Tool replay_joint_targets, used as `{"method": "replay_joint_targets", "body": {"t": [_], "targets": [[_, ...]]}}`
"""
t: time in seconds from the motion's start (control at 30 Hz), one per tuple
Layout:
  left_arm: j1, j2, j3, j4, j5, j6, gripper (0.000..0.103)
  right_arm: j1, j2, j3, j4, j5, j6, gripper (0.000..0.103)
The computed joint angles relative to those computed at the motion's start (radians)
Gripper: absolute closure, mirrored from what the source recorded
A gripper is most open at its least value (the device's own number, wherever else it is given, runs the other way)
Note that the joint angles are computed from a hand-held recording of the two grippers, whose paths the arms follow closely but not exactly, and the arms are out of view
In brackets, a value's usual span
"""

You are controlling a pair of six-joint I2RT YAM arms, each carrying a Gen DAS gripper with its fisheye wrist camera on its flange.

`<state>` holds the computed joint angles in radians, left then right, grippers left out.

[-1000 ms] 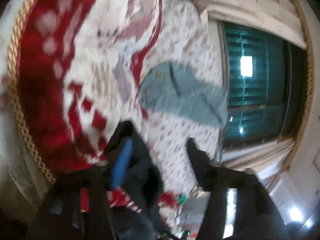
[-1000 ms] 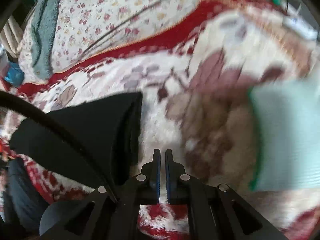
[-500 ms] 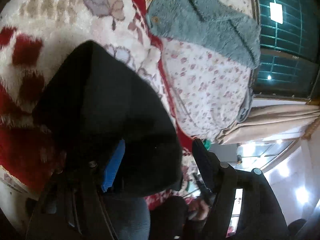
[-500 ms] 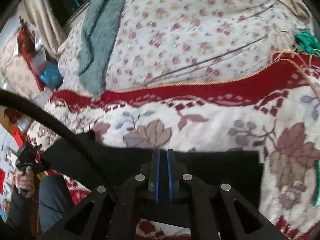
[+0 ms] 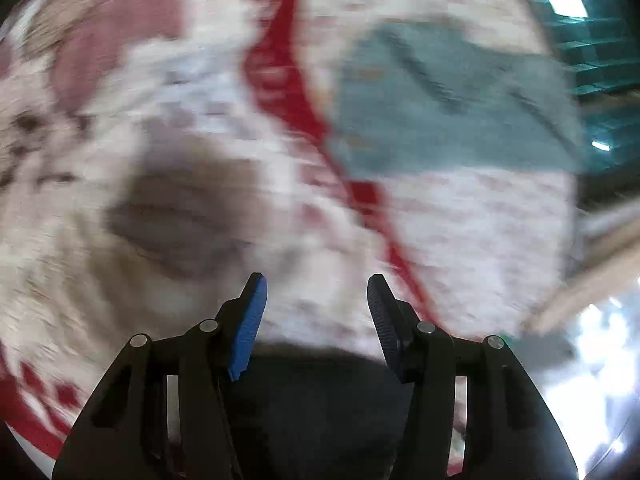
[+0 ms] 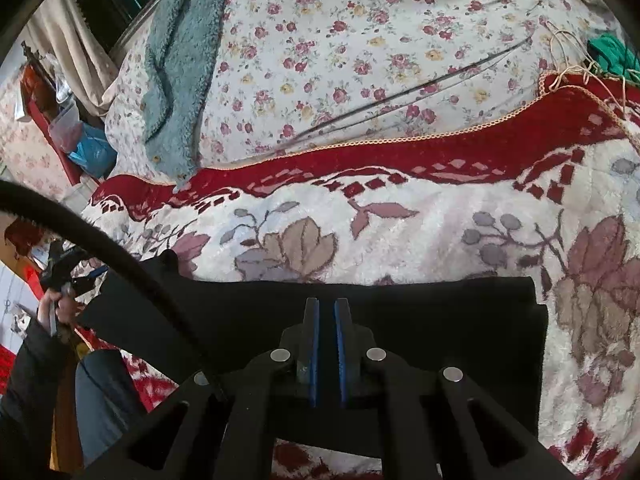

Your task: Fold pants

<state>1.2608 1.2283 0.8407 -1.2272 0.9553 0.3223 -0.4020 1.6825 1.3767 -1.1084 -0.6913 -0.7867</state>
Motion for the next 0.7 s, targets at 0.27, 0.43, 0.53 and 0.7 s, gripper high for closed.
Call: {"method": "replay_joint_targets", "body": {"t": [0.27, 0.43, 0.53, 0.7], "targets": [[-0.526, -0.26, -0.066, -0.223, -0.277, -0.246, 0.052, -0.006, 0.002, 0.005, -0.011, -0.013, -0.005, 0.097], [-0.62, -0.225, -0.156, 0.088, -0.44, -0.392, 0.091, -0.007, -0.001, 0.003, -0.012, -0.015, -0.008, 0.097], [-0.517, -0.136, -0.136, 0.157, -0.439, -0.353, 0.1, -0.009, 0.001, 0.004, -0.013, -0.022, -0.004, 0.097], [-0.508, -0.222, -0.111, 0.173, -0.469, -0.355, 0.101, -0.014, 0.007, 0.01, -0.025, -0.039, -0.006, 0.097]]}}
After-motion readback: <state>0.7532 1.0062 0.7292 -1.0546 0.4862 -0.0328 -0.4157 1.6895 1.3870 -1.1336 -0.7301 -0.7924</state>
